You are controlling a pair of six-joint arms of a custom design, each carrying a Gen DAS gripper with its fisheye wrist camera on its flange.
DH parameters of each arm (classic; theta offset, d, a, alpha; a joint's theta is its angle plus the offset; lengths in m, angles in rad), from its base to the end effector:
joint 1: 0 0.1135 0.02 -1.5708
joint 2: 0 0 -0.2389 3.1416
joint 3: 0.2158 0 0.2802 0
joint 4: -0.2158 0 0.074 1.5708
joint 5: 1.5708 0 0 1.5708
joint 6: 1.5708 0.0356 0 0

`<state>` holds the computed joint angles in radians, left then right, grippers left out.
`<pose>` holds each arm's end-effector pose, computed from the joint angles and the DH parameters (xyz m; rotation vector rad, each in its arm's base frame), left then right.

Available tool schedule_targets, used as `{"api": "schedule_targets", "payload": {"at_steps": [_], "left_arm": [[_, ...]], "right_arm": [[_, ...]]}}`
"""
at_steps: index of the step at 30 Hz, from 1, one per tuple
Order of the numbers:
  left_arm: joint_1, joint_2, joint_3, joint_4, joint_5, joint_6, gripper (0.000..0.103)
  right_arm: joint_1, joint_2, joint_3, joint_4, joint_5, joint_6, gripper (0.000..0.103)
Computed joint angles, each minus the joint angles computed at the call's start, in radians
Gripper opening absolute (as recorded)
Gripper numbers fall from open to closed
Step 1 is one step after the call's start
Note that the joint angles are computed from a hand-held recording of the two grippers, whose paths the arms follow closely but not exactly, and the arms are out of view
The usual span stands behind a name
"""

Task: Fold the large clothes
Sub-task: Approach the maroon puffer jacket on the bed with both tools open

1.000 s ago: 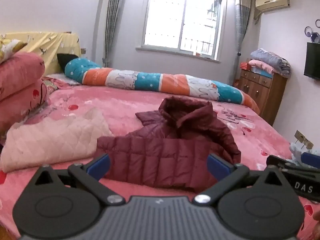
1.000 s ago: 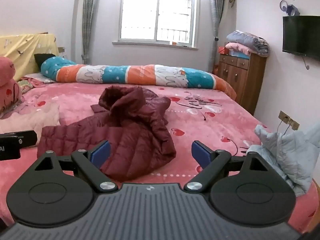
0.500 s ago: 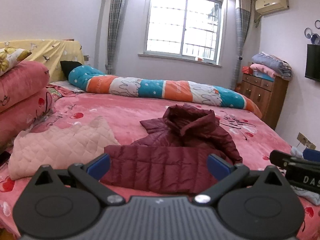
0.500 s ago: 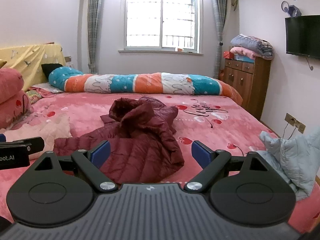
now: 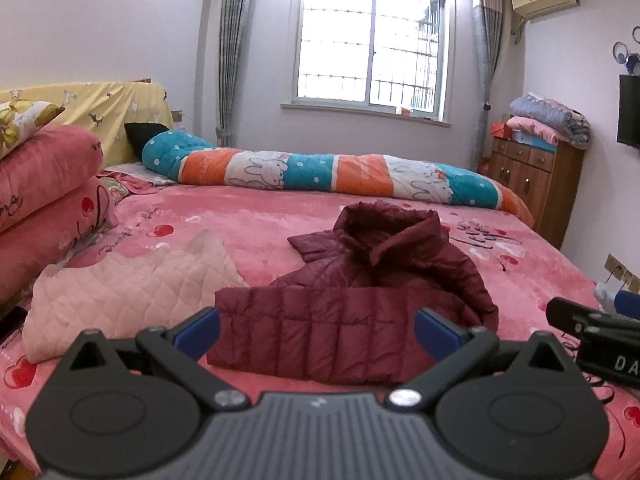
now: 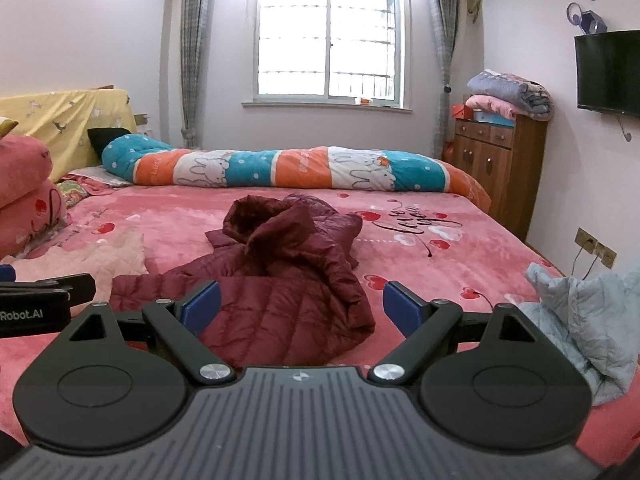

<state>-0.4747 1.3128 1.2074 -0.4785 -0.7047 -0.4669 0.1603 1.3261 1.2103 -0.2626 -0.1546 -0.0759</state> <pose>0.2969 -0.1266 0.3196 -0.3819 1.9714 0.1649 0.3371 0.0601 0.3329 -0.3311 1.9217 0.2064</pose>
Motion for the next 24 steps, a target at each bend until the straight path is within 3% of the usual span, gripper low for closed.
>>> {"api": "schedule_targets", "payload": {"at_steps": [14, 24], "left_arm": [[0.049, 0.139, 0.025, 0.011, 0.062, -0.007, 0.103], [0.091, 0.272, 0.057, 0.058, 0.115, 0.005, 0.103]], "right_arm": [[-0.018, 0.059, -0.065, 0.093, -0.043, 0.009, 0.103], [-0.076, 0.163, -0.017, 0.048, -0.097, 0.040, 0.103]]}}
